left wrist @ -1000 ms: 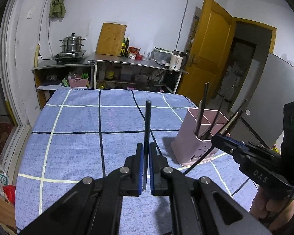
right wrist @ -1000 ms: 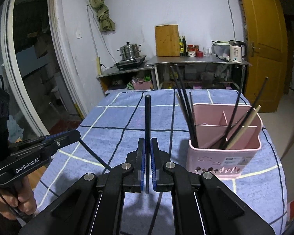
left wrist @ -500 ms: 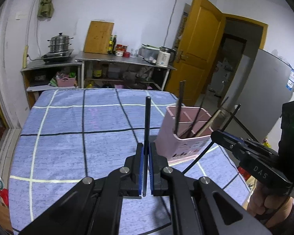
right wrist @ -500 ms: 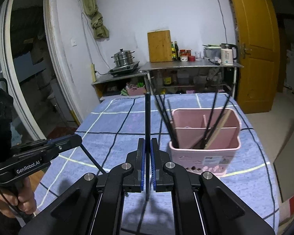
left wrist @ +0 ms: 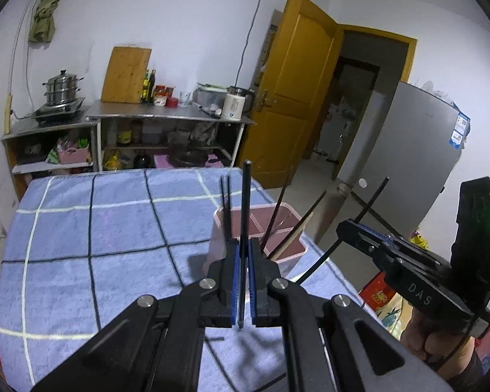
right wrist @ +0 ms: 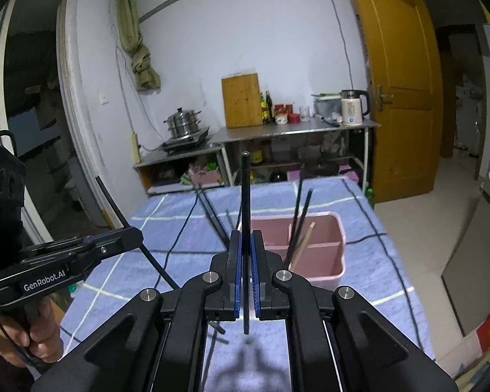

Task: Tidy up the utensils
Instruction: 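Lift both dark sticks upright and carry them over the pink caddy, then lower the sticks into the caddy and open both tools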

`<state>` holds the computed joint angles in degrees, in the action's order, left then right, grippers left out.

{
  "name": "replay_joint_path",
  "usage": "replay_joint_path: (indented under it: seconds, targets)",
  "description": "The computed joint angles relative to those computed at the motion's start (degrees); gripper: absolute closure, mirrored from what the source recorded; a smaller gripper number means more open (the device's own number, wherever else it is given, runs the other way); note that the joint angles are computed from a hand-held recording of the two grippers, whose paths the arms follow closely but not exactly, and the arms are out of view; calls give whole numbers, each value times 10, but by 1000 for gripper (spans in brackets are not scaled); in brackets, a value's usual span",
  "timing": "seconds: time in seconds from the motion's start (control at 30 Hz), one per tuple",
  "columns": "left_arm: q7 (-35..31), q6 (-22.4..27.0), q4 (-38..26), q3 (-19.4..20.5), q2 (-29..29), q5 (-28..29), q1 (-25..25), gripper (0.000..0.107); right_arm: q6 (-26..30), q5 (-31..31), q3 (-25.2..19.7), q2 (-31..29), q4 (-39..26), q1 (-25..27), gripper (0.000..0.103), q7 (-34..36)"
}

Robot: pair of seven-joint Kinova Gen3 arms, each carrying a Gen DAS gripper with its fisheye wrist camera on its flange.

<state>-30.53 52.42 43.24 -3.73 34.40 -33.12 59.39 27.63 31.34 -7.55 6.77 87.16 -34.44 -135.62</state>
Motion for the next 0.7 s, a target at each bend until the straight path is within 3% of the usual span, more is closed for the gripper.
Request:
replay_joint_path:
  seconds: [0.4,0.7]
  targets:
    - [-90,51,-184,-14,75,39,-25,102,-19,27,24,20,-48,2,98,-18]
    - [-126,89,-288,-28,133,86,-45,102,-21,51,51,43,-69,-19,98,-36]
